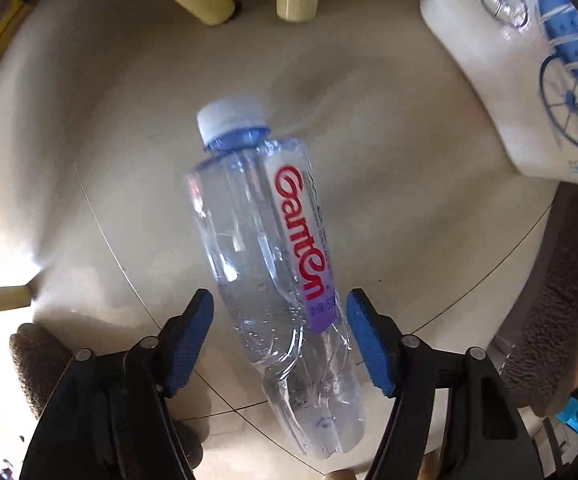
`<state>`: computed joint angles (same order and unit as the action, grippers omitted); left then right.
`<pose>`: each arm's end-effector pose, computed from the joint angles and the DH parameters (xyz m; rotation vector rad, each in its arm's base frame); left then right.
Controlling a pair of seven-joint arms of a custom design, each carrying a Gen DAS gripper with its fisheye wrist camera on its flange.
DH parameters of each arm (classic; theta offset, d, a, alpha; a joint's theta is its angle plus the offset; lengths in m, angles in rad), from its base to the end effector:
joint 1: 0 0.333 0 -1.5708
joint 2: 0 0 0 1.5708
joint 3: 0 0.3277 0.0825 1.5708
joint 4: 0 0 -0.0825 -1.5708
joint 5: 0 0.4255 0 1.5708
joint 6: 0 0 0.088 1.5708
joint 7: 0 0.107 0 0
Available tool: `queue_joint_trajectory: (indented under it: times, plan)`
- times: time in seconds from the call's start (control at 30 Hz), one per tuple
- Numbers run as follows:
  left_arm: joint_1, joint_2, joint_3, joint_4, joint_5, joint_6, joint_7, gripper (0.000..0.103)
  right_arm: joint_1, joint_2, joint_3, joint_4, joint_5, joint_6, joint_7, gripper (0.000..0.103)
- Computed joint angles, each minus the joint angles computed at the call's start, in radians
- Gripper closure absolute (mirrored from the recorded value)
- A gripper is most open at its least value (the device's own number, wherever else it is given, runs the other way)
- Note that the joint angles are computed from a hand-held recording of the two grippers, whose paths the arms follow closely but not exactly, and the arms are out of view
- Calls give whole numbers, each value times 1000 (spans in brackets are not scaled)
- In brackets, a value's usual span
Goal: Collect trash
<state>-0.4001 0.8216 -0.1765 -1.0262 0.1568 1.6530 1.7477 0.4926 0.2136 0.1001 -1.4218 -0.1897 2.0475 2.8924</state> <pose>0.6969 -0.3805 0.3420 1.2331 -2.7858 -0.2531 0.5934 0.3777 0.6293 -1.1607 2.4432 -0.1249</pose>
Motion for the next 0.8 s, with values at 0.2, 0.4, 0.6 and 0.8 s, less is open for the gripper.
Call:
queue_joint_trajectory:
  times: [0.2,0.4,0.6,0.8]
  plan:
    - [15,-47,-16,-59,-20,50,23,46,-3,8,-2,4,9,6,0,51]
    - [67,-230,-68,-254,-103,184,108,47,2,-6,-7,-7,-14,-8,35,51]
    - [118,-390,-112,-364,-245,259,253,47,2,-39,-3,-42,-47,-19,87,51]
    - [165,-494,-120,-393,-424,352,327,47,-2,-67,4,-69,-78,-19,129,51]
